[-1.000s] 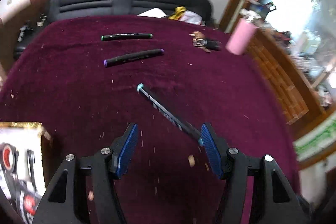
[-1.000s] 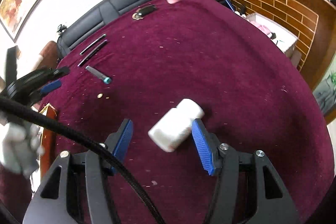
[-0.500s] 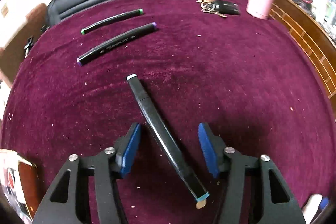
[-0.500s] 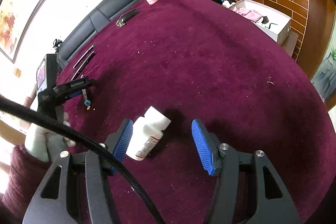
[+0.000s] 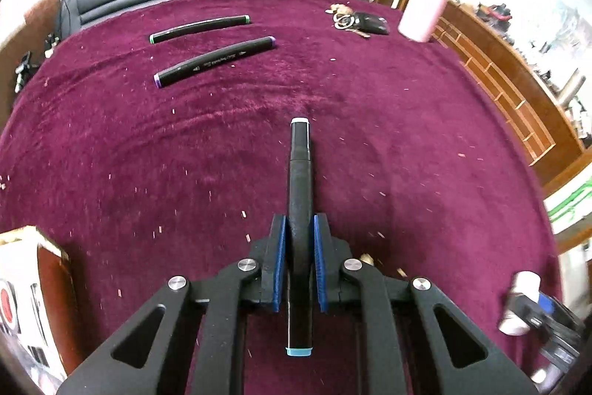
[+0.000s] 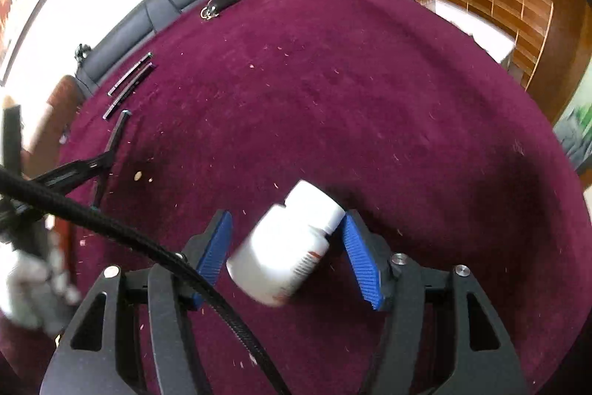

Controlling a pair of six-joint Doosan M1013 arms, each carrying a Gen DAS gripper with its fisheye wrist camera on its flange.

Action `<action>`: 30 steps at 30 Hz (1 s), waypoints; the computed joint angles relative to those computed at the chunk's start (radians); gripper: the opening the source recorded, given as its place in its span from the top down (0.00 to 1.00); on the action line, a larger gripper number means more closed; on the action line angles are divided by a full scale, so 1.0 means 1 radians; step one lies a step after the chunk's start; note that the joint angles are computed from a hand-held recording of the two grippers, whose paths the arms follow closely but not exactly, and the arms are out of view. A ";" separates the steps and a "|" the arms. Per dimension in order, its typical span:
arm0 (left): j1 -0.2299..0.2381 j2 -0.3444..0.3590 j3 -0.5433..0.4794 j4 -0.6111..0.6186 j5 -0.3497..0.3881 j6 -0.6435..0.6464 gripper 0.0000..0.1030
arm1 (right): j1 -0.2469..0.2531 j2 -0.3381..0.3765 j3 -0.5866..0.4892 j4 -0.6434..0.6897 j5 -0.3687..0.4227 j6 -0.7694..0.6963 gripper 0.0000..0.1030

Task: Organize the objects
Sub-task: 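Grasp the black teal-capped marker with the left tool while the right grasps a white pill bottle, then carry the marker and pill bottle into the tray and open both tools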

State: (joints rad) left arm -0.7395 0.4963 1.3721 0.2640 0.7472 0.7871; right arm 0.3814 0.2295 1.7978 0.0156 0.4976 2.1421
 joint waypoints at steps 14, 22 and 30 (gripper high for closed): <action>-0.004 -0.232 0.285 -0.007 -0.256 -0.127 0.89 | -0.003 -0.040 0.045 0.342 -0.048 -0.357 0.68; -0.002 -0.395 0.460 0.316 -0.300 -0.491 0.89 | 0.059 -0.058 0.022 0.544 -0.091 -0.597 0.68; 0.063 -0.490 0.558 0.441 -0.205 -0.642 0.89 | 0.149 0.026 -0.137 0.683 0.017 -0.799 0.67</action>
State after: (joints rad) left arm -0.6761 0.0059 1.9306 0.7047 0.5425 0.1446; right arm 0.5307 0.2557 1.6608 0.6984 0.5147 1.3428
